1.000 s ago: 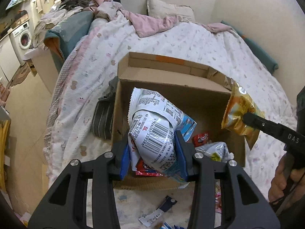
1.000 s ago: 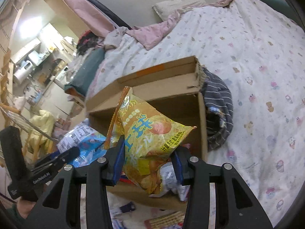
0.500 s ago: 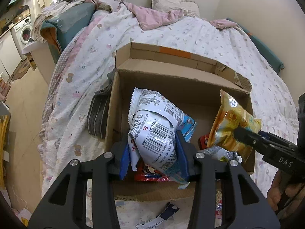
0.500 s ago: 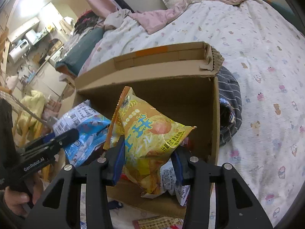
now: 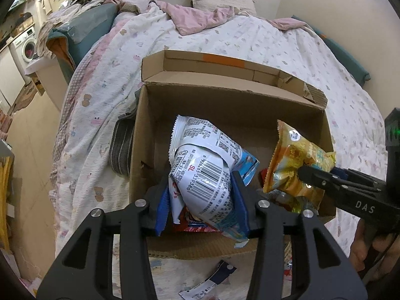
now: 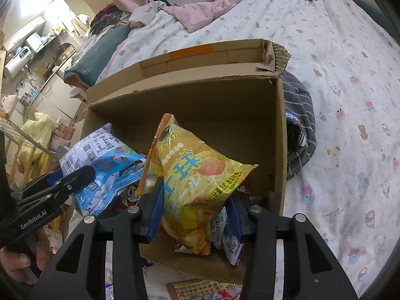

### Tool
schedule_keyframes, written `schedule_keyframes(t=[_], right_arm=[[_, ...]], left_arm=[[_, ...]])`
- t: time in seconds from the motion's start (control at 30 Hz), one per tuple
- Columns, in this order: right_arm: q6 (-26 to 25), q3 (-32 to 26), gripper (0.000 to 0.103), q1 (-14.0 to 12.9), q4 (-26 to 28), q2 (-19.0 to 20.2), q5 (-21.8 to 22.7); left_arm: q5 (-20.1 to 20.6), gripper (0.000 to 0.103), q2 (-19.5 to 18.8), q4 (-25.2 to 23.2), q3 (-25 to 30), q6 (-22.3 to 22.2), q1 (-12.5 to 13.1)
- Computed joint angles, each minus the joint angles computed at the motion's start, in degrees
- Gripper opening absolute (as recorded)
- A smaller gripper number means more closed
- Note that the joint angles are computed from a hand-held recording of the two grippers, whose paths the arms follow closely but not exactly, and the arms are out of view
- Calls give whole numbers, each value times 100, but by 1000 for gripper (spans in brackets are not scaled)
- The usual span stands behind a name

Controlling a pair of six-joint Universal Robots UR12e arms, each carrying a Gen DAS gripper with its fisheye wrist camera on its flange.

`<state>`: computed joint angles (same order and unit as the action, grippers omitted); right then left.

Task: Organize snacks
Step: 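Open both tools to release the bags inside the box, then withdraw both tools from the box toward the snack pile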

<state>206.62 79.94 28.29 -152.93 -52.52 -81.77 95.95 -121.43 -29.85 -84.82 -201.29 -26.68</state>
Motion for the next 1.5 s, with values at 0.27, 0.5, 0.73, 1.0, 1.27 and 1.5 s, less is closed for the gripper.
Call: schedule_keyframes(t=[0.27, 0.5, 0.73, 1.0, 1.27, 1.5], right_arm=[[-65, -53, 48, 20, 166, 22, -23], [-59, -53, 48, 21, 167, 24, -37], [8, -28, 53, 22, 126, 18, -83], [184, 87, 81, -1, -248, -25, -106], [254, 123, 93, -8, -397, -31, -93], [202, 99, 93, -4, -352, -27, -79]], left_arm=[[56, 42, 3, -45, 0, 38, -11], [94, 43, 0, -125, 26, 73, -25], [108, 44, 24, -32, 0, 157, -27], [355, 78, 10, 123, 21, 371, -99], [212, 78, 21, 45, 8, 181, -47], [167, 78, 26, 69, -16, 189, -46]])
